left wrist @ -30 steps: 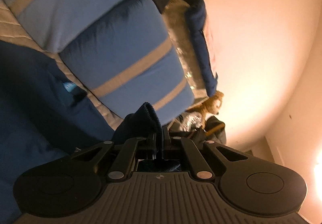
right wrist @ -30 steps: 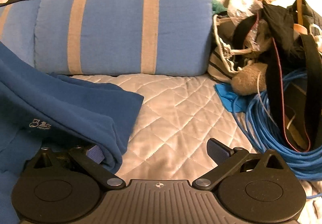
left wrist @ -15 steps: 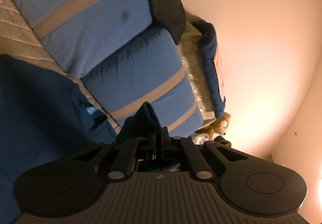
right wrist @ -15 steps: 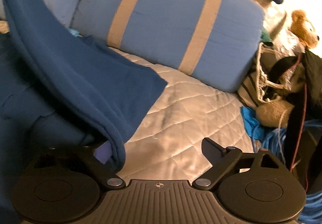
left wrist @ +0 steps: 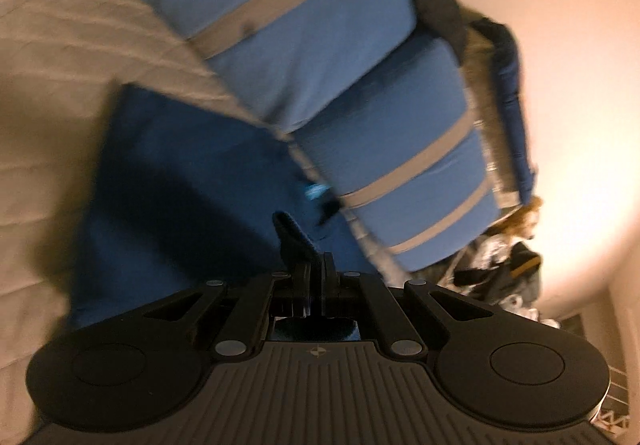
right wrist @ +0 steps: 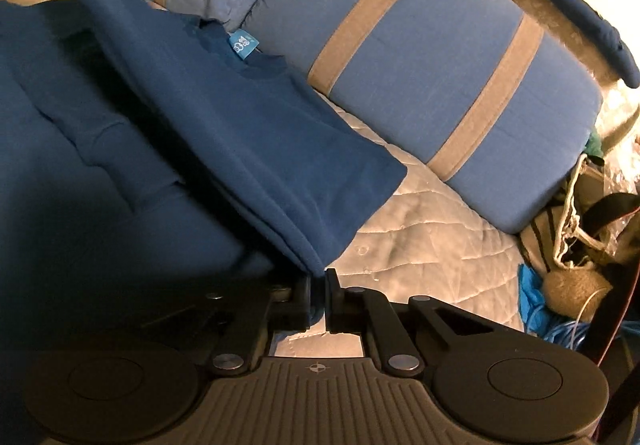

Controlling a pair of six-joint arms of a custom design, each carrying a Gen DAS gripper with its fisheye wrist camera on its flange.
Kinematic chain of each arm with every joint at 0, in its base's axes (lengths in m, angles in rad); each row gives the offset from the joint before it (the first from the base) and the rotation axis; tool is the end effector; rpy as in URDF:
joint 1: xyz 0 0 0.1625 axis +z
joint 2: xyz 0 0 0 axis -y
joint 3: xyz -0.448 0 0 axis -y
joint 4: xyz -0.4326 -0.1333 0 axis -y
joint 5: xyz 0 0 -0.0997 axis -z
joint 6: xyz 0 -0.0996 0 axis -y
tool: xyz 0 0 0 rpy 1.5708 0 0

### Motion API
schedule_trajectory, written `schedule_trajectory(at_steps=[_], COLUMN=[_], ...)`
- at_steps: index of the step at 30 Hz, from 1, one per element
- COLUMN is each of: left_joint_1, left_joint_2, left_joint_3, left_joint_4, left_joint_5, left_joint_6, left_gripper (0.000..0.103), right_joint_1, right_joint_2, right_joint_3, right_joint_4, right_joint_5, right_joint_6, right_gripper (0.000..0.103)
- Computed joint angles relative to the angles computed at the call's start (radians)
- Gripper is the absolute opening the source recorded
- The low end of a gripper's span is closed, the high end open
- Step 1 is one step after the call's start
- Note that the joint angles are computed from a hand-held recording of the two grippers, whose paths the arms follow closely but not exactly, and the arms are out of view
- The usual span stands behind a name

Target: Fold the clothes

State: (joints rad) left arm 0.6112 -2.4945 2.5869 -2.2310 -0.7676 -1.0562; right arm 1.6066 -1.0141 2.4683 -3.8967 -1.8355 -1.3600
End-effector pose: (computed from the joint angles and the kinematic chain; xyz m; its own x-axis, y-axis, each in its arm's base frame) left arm -0.0417 -0.2795 0.3880 -0.9531 -0.2505 0.1695 -0.2829 0.5399 -0.7928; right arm 0.1224 -0.4207 0.1276 -0.1808 -0.5942 0.7837 -0.9550 0.2965 0.0045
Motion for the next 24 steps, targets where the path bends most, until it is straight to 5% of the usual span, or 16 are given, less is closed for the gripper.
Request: schedule_trajectory(at_steps=[6, 14, 17, 24], left_joint_1=[-0.035, -0.087, -0.133, -0.206], left_joint_2=[-0.11, -0.14, -0.136, -0.051], left_joint_3=[-0.011, -0.018, -0.032, -0.054], left_joint_4=[0.362, 0.645, 0.772, 0.994], left_joint_5=[0.035, 0.068, 0.089, 0.125], left_joint_6=[-0.101, -0.202, -0.256, -0.339], left_gripper=[0.004, 0.005, 0.005, 0.005], right_joint_1=[0.014, 0.026, 0.028, 0.011], right_joint_2=[-0.012, -0.012, -0.015, -0.031], right_joint_3=[0.007, 0.009, 0.011, 0.027], right_joint_4=[0.014, 0.021, 0.016, -0.023], right_joint_5=[-0.01, -0.037, -0.045, -0.043], right_joint_6=[-0.019, -0.01, -0.009, -0.002], right_gripper=[0.009, 0.011, 0.019, 0.06])
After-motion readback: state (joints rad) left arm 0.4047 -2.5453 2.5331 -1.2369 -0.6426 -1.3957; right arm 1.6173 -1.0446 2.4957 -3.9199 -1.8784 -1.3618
